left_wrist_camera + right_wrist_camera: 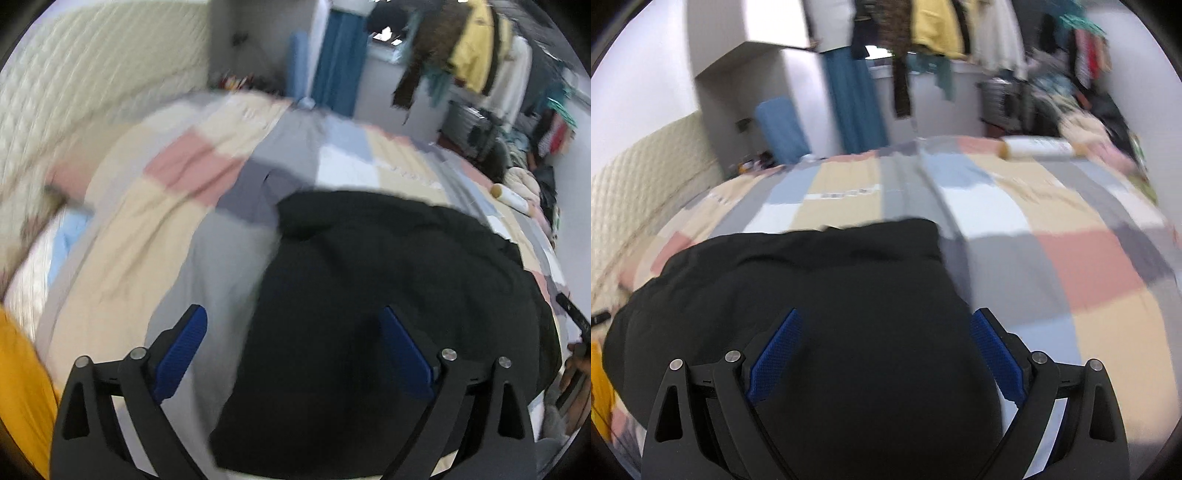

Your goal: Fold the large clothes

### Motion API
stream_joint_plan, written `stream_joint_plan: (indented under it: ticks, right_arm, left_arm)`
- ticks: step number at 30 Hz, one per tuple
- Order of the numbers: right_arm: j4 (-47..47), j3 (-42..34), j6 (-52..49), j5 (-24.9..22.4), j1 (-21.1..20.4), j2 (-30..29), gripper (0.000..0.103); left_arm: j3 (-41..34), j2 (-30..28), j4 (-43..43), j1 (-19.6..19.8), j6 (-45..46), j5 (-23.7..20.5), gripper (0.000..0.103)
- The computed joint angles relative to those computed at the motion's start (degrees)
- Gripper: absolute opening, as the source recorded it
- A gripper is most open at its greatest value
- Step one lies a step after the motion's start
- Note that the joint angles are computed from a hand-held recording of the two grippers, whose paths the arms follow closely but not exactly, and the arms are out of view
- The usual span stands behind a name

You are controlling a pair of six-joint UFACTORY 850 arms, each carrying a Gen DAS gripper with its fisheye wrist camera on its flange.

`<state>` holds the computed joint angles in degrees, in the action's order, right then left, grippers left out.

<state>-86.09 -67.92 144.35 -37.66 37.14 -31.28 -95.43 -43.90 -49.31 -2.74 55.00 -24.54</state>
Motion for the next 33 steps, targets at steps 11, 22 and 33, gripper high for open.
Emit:
stream_joint_plan:
  ticks: [11, 22, 33]
  right_arm:
    - [-2.0, 1.5, 2.6, 9.4, -1.4, -0.9, 0.075]
    - [10.8, -3.1, -18.1, -1.6, 4.1, -3.0, 0.009]
    - [24.2, -7.7, -33.0, 2.7, 2.4, -7.0, 0.012]
  left_arm:
    - [-2.7, -4.1, -7.0, 1.9, 2.7, -11.4, 0.076]
    - [5.8, 2.3, -16.3, 3.3, 15.7, -11.5, 0.018]
    - [6.5, 1.6, -1.9, 2.3, 3.3, -8.1, 0.019]
